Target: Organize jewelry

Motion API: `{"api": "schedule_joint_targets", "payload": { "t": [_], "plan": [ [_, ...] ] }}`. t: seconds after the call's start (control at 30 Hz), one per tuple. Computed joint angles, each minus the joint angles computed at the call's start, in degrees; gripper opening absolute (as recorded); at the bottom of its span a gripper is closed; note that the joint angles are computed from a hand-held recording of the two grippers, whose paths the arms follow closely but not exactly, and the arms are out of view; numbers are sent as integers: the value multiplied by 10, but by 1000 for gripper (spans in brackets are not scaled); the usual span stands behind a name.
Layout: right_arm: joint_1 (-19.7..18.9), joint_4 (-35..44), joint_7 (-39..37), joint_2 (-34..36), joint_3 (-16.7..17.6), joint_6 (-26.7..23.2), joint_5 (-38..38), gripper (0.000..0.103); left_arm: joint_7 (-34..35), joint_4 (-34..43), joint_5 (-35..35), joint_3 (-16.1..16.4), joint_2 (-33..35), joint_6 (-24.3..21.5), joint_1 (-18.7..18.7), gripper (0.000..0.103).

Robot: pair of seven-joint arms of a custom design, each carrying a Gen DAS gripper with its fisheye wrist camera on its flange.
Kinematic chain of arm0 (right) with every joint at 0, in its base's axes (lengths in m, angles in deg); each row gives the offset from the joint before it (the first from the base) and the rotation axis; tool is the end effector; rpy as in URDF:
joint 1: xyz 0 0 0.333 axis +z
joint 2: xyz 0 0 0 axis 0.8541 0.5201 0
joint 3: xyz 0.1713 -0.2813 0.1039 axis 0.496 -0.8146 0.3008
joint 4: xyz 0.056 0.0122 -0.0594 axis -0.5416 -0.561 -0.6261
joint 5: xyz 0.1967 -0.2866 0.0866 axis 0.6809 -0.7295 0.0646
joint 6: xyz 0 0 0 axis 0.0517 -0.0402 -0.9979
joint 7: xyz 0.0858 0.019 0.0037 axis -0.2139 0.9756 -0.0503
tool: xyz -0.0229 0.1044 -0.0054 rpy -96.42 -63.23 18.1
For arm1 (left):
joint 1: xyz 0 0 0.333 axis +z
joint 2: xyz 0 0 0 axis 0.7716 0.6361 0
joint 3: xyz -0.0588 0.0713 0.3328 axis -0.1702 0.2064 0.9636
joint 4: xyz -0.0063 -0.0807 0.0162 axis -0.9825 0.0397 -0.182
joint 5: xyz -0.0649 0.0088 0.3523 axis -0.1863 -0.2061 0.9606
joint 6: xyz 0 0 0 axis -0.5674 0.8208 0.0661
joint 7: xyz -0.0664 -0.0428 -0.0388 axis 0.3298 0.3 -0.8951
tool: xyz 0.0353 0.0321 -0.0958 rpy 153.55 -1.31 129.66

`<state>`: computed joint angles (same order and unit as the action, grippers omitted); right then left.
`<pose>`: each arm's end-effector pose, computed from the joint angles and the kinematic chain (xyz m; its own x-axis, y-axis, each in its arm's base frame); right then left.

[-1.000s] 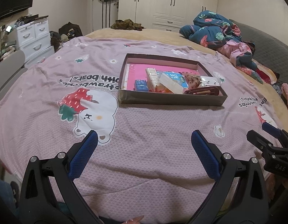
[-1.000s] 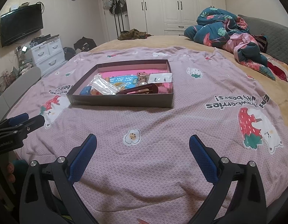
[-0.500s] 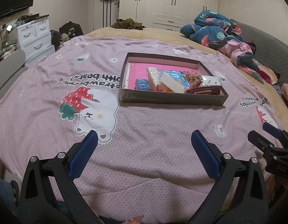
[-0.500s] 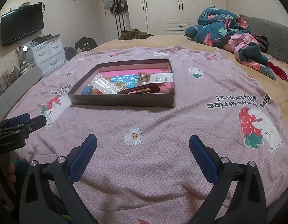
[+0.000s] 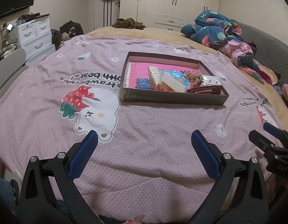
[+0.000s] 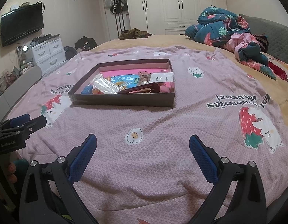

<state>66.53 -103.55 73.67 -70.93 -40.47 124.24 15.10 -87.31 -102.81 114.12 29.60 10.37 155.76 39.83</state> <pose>0.5476 0.0494 0.4930 0.5538 -0.8261 -0.1045 -0.5741 -0.2879 -0.7665 0.4635 -0.2198 0.5040 0.3879 -0.9183 0.0796 -0.5938 -0.3150 -0.7404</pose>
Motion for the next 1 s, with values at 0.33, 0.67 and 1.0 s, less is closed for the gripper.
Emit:
{"api": "schedule_joint_targets", "payload": {
  "t": [0.33, 0.67, 1.0],
  "plan": [
    [2, -1, -5, -1, 1, 1, 0, 99, 8, 1, -11, -1, 1, -11, -3, 94],
    [0, 1, 6, 0, -1, 5, -3, 99, 20, -1, -21, 1, 2, -7, -4, 94],
    [-7, 11, 49, 11, -3, 7, -36, 99, 54, 9, -45, 1, 16, -11, -8, 94]
  ]
}}
